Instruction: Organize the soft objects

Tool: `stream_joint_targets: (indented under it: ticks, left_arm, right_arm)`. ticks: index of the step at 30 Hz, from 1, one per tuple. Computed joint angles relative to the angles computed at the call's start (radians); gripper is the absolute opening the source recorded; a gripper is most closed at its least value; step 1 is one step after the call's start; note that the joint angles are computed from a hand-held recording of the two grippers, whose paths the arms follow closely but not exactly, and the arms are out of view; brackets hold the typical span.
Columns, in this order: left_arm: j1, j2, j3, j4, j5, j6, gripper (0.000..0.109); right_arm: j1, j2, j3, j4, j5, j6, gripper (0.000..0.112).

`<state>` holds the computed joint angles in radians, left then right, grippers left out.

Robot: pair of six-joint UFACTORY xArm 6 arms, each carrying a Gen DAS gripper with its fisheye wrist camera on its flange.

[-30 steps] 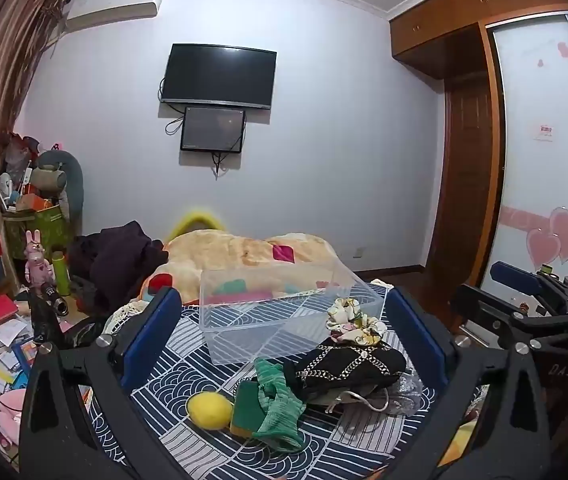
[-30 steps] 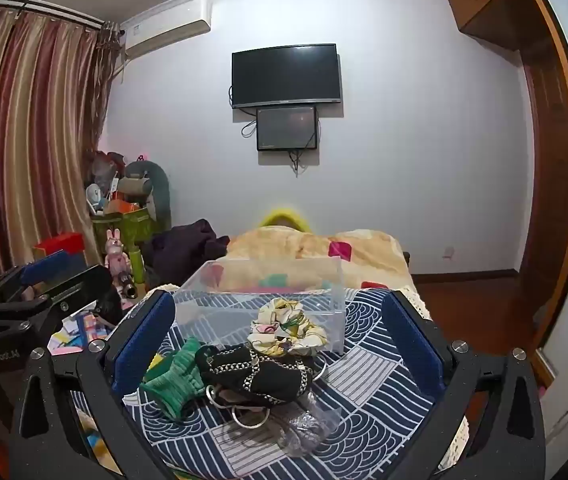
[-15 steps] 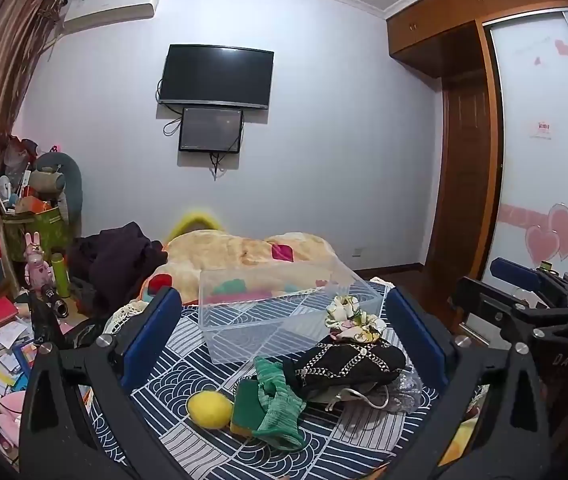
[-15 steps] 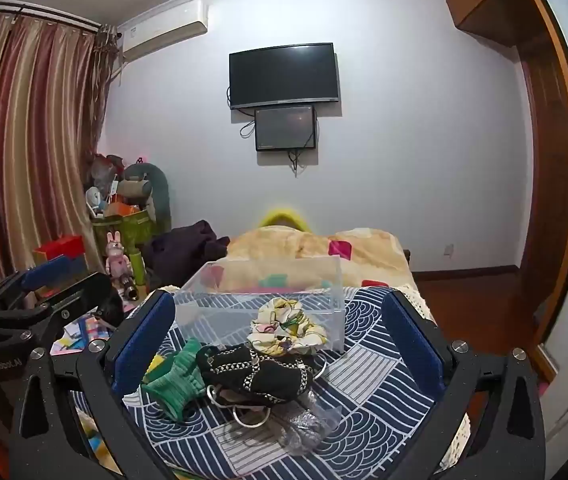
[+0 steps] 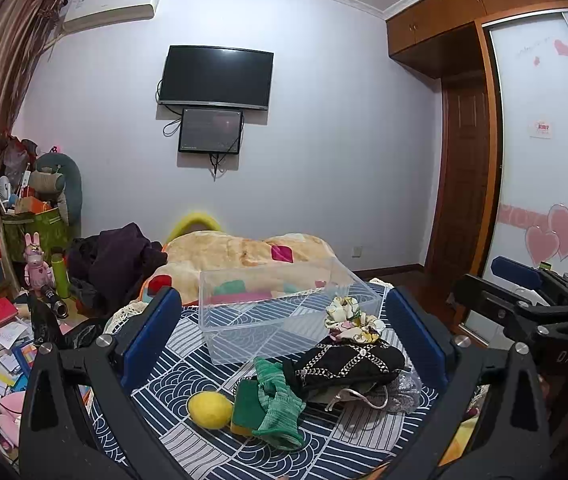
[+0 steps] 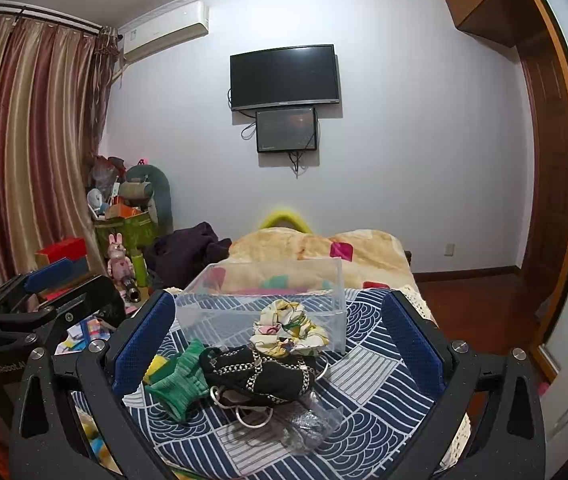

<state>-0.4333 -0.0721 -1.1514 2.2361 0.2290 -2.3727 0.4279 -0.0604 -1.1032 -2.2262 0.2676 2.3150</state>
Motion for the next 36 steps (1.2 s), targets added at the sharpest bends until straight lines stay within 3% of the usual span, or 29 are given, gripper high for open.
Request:
stream_joint_targets:
  ticks: [36]
  left_arm:
    - [0.001, -0.019, 0.010, -0.002, 0.001, 0.011, 0.103]
  right_arm:
    - [0.004, 0.015, -0.015, -0.020, -0.004, 0.025, 0.103]
